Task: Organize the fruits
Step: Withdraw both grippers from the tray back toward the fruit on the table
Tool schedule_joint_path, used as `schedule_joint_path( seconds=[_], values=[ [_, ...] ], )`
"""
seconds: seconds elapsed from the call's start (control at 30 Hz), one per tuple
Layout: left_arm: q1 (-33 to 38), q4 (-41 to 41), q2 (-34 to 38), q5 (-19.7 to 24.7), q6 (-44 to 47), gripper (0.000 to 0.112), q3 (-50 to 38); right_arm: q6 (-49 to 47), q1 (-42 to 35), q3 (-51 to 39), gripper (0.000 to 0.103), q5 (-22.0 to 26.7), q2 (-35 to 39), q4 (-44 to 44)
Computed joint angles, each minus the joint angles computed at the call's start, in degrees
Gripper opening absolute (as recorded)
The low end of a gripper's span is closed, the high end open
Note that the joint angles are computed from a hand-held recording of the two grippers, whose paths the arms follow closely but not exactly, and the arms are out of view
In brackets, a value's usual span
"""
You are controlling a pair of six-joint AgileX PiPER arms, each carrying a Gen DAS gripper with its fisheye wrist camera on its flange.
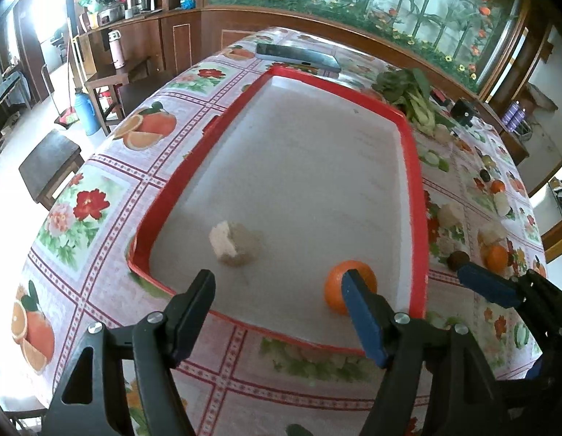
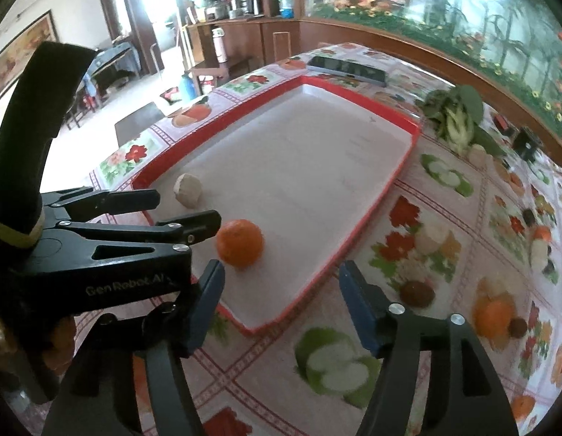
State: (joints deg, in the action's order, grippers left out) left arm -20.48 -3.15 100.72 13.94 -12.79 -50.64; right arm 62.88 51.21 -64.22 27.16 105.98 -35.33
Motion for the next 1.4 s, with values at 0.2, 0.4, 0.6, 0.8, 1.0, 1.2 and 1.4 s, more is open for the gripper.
schedule_joint_path(
  seconds=[0.2, 0.4, 0.6, 0.8, 1.0, 1.2, 1.4],
  values=[
    [-3.09, 5.83, -1.96, 0.37, -7.73, 0.078, 1.22, 6.81, -0.23, 6.54, 0.073, -0.68, -4.49, -2.39],
    [-6.57, 6.23, -2.80, 1.77, -10.91, 0.078, 0.84, 18.14, 2.01, 12.66, 0.081, 1.60, -8.66, -10.21],
    [-12.85, 20.04, -2.48, 4.82, -27.85, 0.082, -0.58, 25.37, 5.51, 14.77, 0.089, 11.58, -11.10, -14.94],
    [-17.35, 26.78, -2.08, 6.70, -36.93, 0.082, -1.67, 25.34, 3.83, 18.82, 0.089, 10.99, -14.74, -12.97],
    [-20.65, 26.31, -1.28, 6.95, -39.51, 0.082, -2.66, 27.70, 4.29, 22.95, 0.089, 11.69, -18.58, -14.37],
    [-25.45, 29.04, 0.29, 8.96, -42.10, 0.082, -5.54, 28.66, 0.93, 29.45, 0.089, 12.69, -25.40, -14.63],
    [-28.81, 25.24, 2.78, 9.64, -36.84, 0.082, -8.24, 26.87, -6.59, 38.60, 0.089, 11.34, -36.66, -13.16]
  ],
)
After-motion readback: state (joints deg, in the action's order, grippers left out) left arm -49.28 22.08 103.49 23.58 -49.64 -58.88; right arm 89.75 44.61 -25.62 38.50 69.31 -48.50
